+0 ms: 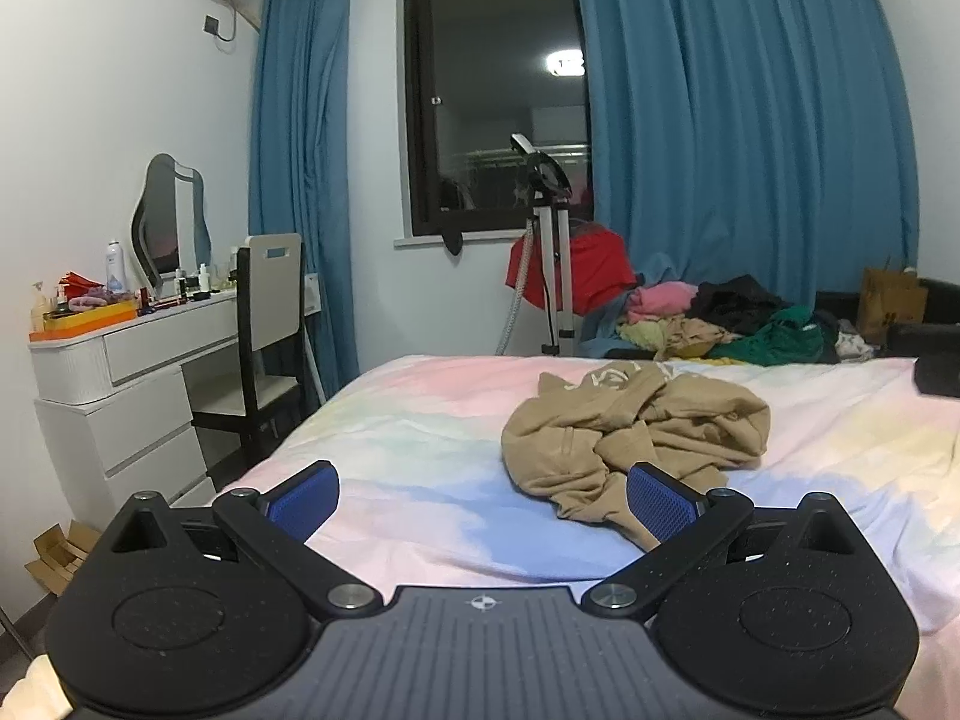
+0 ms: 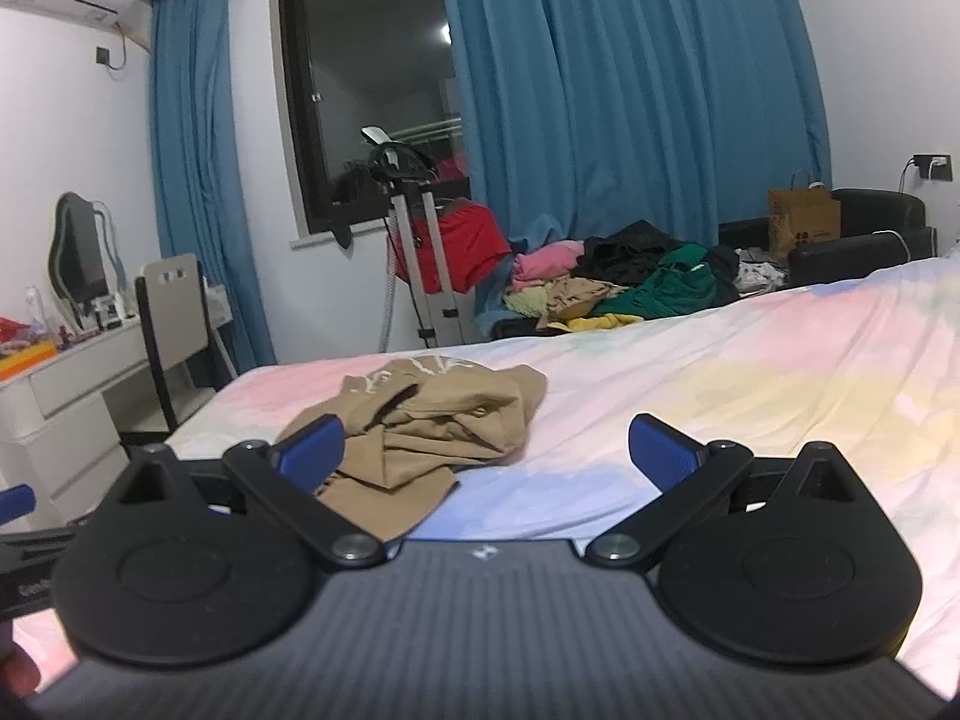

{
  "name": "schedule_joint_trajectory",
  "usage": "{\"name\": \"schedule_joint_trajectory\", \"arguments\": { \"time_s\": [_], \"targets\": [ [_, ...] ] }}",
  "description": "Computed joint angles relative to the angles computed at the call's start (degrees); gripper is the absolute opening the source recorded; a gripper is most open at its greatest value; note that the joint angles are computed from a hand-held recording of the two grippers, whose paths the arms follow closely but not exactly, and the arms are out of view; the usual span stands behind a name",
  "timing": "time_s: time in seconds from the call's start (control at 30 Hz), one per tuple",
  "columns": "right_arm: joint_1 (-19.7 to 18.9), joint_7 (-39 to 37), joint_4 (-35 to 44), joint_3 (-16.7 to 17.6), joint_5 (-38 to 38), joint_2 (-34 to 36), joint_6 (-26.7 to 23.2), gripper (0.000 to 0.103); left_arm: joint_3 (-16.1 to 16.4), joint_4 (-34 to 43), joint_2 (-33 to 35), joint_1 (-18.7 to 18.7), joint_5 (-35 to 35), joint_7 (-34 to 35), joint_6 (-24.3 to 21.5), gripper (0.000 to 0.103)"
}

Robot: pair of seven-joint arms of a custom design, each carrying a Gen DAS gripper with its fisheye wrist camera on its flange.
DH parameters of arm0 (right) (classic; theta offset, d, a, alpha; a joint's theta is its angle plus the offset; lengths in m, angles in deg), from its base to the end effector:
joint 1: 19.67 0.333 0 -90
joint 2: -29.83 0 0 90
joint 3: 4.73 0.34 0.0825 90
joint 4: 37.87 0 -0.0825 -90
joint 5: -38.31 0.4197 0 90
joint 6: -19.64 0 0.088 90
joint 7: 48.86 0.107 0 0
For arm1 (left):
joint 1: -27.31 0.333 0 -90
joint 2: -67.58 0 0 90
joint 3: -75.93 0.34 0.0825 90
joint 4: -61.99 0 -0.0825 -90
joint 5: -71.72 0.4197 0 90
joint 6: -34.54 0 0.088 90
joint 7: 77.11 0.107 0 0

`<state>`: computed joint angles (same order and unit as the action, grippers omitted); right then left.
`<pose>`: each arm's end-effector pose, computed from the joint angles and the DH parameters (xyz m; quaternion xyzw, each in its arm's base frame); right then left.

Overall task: Fold clothes
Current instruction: 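Grasp the tan T-shirt edge with the left gripper and lift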

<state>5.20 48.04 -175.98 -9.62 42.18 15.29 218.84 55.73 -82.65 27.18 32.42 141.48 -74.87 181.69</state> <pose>0.4884 0.1650 0.5773 -0.5951 0.5205 -0.3032 0.5320 0.3925 -0.1442 0.5712 -0.6658 0.4480 -0.2866 0.5234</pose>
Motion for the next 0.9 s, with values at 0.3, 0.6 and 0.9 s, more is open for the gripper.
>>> {"name": "schedule_joint_trajectory", "arguments": {
  "time_s": [0.3, 0.6, 0.9],
  "targets": [
    [6.2, 4.7, 0.1, -8.4, -3.6, -1.2, -2.1, 0.103, 5.9, 6.6, 14.0, -1.5, -9.5, 10.6, 4.8, 0.103],
    [10.8, 8.1, 1.9, -14.2, -4.9, 0.9, -3.9, 0.103, 9.4, 19.8, 31.3, 0.4, -10.2, 18.7, 10.5, 0.101],
    [8.1, 11.6, 4.3, -12.4, -3.6, 5.3, -4.1, 0.103, 13.3, 35.8, 45.8, -5.0, 1.1, 16.8, 7.7, 0.099]
  ]
}}
